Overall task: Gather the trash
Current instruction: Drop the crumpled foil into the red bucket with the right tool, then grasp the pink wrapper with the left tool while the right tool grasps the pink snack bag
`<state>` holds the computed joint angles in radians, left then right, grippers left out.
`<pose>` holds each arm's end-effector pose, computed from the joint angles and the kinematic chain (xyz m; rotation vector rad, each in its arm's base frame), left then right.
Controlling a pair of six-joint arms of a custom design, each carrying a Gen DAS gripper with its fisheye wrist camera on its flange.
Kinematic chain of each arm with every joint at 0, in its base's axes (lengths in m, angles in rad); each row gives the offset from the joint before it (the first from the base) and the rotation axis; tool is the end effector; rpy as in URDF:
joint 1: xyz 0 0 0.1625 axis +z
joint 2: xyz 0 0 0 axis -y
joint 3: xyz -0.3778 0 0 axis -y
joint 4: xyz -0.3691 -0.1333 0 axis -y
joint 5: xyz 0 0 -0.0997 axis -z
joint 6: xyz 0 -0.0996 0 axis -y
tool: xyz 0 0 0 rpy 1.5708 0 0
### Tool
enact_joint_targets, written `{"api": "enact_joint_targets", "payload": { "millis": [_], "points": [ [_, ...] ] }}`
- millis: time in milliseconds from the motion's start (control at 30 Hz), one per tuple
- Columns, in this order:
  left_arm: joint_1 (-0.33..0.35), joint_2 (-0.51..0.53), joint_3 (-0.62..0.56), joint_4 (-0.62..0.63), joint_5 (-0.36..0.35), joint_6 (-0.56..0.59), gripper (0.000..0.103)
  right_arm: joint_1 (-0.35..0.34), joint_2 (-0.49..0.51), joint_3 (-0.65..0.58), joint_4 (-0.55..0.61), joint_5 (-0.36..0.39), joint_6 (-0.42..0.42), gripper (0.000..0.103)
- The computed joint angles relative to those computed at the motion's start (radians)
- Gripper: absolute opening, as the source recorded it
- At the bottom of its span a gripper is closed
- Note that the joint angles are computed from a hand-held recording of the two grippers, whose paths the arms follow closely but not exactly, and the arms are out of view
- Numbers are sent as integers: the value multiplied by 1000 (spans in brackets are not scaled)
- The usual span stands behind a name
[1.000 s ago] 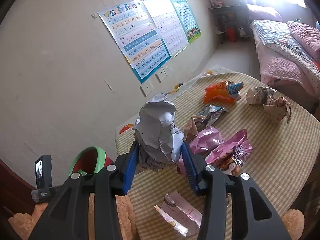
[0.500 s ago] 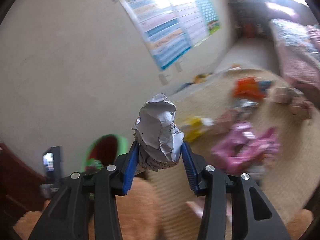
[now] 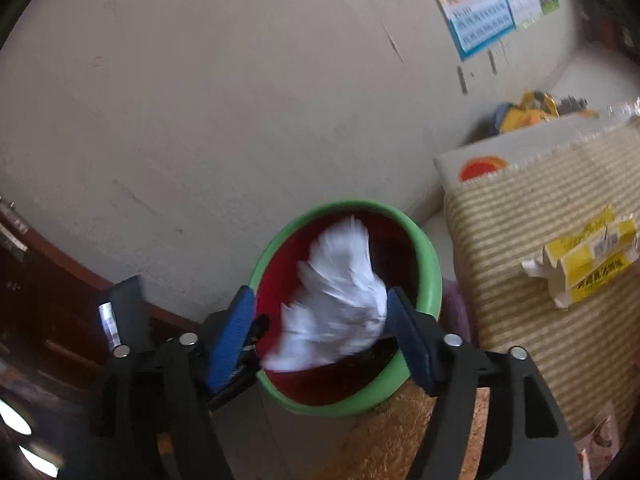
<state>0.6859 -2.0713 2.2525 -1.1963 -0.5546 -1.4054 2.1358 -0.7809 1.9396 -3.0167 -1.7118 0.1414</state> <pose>-0.0467 -0.3199 0.3303 -0.2195 2.1294 -0.8233 0.3897 -0.3920 0.0239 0.6148 -3.0082 0.4916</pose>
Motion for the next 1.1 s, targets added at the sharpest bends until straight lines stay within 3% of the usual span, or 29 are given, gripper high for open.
{"api": "enact_joint_targets", "payload": {
  "millis": [67,133,233,333,433,500,600,667,733,933,1000,1067,1100],
  "points": [
    [-16,1,3,2,-1,-9,72,-19,-47,52,-33,-4,11,70],
    [-31,16,7,-31,-15,11,72,-26,-114,119,-74,-65,6,74],
    [-73,64,21,-145,-32,89,72,-50,-253,253,-167,-244,7,75],
    [-98,150,45,-357,-72,230,72,-98,-377,369,-236,-418,38,75],
    [-127,262,56,-556,-134,361,72,-188,-474,471,-310,-516,75,75],
    [-143,331,52,-639,-163,416,72,-265,-536,525,-336,-487,99,75],
    [-168,454,36,-766,-213,492,72,-397,-617,591,-351,-366,133,75],
    [-172,543,14,-852,-242,542,72,-481,-645,616,-355,-248,128,75],
    [-165,635,-23,-921,-261,589,72,-526,-660,625,-354,-175,128,78],
    [-156,799,-93,-1023,-289,649,72,-577,-687,632,-330,-17,137,80],
    [-157,823,-106,-1021,-283,655,72,-566,-665,617,-334,-8,114,80],
    [-155,863,-132,-1026,-278,666,72,-558,-649,596,-311,1,96,67],
    [-154,874,-139,-1027,-276,671,72,-565,-647,593,-298,24,91,49]
  ]
}}
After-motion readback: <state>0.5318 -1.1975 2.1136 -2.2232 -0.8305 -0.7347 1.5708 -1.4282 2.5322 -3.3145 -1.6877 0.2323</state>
